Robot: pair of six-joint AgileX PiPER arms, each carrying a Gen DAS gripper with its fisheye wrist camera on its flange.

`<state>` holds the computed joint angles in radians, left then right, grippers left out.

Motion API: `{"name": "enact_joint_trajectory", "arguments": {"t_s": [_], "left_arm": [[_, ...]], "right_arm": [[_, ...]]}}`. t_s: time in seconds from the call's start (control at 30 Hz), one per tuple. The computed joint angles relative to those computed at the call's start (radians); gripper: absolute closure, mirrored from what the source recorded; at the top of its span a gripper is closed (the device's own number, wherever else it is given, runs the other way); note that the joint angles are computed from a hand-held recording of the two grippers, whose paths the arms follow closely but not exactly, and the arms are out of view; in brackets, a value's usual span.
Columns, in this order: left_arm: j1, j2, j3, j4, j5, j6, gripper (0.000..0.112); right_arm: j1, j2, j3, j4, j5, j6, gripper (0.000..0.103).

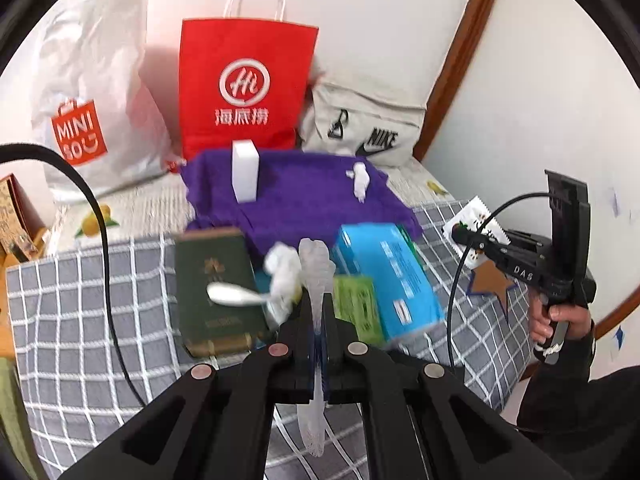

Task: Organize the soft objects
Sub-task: 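Carry the plastic piece and packet over the purple towel with both tools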

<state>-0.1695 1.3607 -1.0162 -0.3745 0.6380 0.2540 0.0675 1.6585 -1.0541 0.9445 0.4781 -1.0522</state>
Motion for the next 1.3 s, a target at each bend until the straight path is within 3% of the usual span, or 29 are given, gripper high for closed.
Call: {"name": "enact_joint_trajectory", "arguments": {"t_s": [0.33,0.43,0.7,1.0,1.3], "left_arm": [[0.073,0.163,-0.225,-0.043,0.034,0.039,0.110],[0.082,0.221,-0.293,-0.038,0.029,0.021,0.110],[0.076,0.392,-0.501,0.062,0.046,-0.064,0.110],[0.084,0.598,-0.761,-0.008,0.149,-0.031,0.110],[0.036,0.846,-1.114,0.077,0.306,-0.094,0.110]], "right_arm": [[0.029,0.126,-0.214,-0.114,0.023,0.129,0.099],[0.048,0.184,-0.298,-0.210,0.021,0.213,0.099],[0.031,0.385,-0.569,-0.322,0.098,0.354,0.099],[0.017,0.653,-0.918,-0.445,0.236,0.539,0.099],[0.023,0.817,-1.120,-0.462,0.323,0.584,0.099]]}}
